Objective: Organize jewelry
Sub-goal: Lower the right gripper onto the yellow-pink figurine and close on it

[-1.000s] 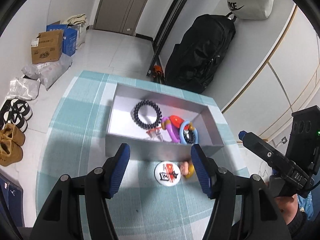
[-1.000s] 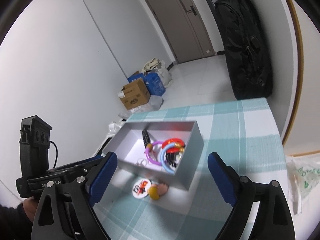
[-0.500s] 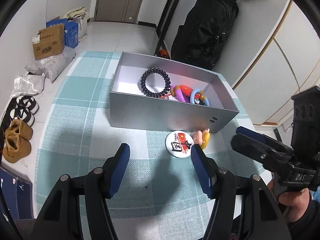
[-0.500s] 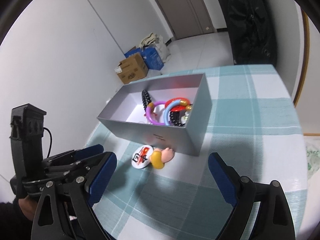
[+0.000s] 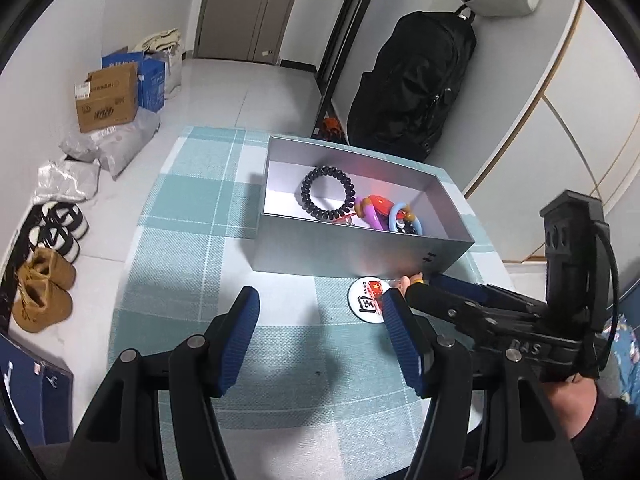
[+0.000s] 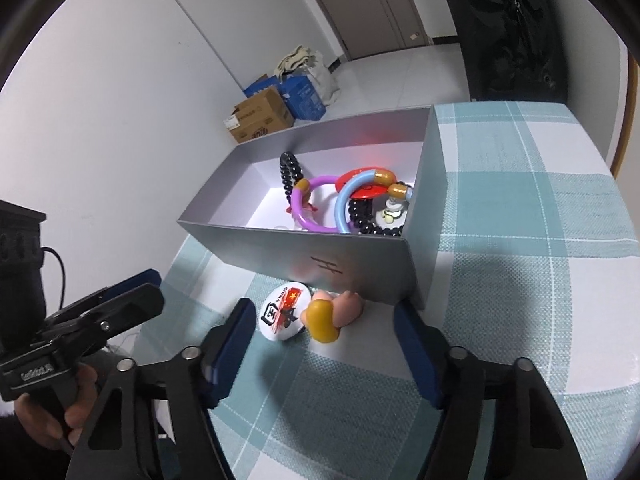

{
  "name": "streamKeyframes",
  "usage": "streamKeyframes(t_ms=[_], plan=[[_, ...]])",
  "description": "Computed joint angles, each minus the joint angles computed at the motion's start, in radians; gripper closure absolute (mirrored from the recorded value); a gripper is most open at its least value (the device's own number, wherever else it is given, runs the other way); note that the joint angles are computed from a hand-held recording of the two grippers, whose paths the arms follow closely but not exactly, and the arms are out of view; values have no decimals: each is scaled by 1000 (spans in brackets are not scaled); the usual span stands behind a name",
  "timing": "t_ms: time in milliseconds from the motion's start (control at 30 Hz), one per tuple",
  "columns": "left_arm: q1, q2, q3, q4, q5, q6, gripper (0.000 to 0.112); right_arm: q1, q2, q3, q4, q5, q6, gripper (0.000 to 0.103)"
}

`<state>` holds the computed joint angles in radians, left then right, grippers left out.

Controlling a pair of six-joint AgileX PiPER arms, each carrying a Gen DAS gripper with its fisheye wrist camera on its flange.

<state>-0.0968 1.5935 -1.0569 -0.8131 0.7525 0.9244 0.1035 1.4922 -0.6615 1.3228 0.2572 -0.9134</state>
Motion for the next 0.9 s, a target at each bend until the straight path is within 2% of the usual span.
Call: streamKeyframes(t_ms=[167, 233, 600, 900], plan=[[-6, 1, 3, 22, -6, -12, 53, 27, 22, -15, -23, -37, 24, 53], [-11, -6, 9, 30, -11, -21, 53, 30, 32, -24, -85, -47, 96, 71], [-22, 2, -2, 50, 4, -51, 53, -6, 4, -17, -136, -4, 145, 75], [-69, 36, -28, 111, 5, -125, 53, -65, -57, 41, -93, 43, 72, 75]])
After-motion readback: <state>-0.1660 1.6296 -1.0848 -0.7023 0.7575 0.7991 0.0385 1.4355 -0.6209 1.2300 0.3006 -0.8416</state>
